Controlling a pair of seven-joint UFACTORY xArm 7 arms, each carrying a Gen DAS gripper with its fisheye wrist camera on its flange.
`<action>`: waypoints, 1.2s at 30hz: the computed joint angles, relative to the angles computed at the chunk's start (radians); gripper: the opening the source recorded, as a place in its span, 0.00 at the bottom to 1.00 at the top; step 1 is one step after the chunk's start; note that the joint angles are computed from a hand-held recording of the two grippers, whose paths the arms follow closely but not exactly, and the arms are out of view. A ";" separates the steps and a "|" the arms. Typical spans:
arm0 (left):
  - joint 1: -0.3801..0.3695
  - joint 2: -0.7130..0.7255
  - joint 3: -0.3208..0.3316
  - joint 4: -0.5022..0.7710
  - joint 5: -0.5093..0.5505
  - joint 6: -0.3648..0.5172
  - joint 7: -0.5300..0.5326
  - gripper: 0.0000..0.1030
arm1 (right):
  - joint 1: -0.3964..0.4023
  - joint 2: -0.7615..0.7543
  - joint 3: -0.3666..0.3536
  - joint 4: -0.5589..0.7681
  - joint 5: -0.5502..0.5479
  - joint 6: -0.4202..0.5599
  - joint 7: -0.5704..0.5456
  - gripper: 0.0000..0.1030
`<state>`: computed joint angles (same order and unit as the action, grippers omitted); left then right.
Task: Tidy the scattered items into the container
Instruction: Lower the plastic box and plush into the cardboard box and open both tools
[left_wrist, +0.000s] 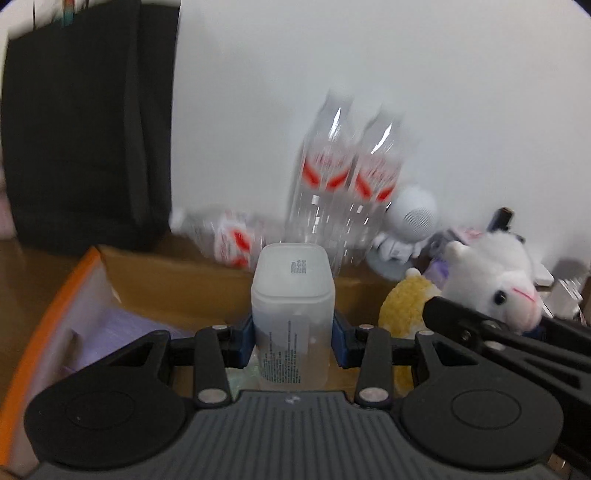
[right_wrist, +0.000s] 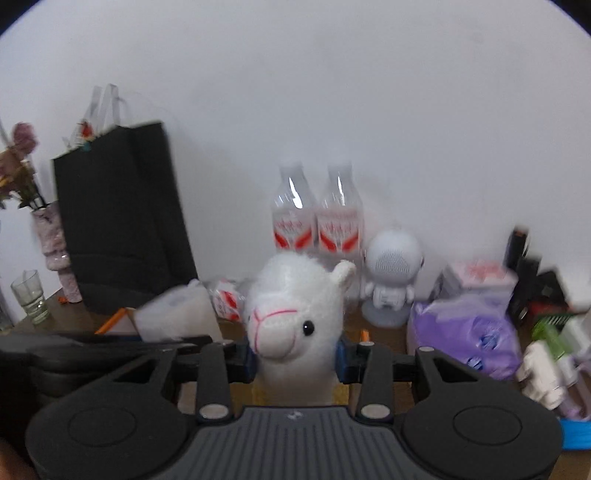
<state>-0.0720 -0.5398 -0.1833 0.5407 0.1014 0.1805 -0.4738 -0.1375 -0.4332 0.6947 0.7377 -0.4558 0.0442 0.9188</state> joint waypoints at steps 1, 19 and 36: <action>-0.014 0.030 0.013 0.002 -0.005 -0.020 0.013 0.40 | -0.012 0.029 0.005 0.010 -0.003 0.000 -0.001 0.36; -0.047 -0.076 0.093 -0.012 -0.065 0.028 0.206 0.78 | -0.156 0.116 0.135 0.055 -0.138 0.031 0.106 0.77; -0.012 -0.514 0.100 -0.018 -0.038 0.598 0.289 1.00 | 0.486 -0.105 -0.312 0.060 0.211 0.534 -0.130 0.83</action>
<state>-0.0836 -1.0539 -0.0834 0.5226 0.0632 0.7789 -0.1850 0.3487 -0.5384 0.3831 0.7976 -0.2447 0.5786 0.7883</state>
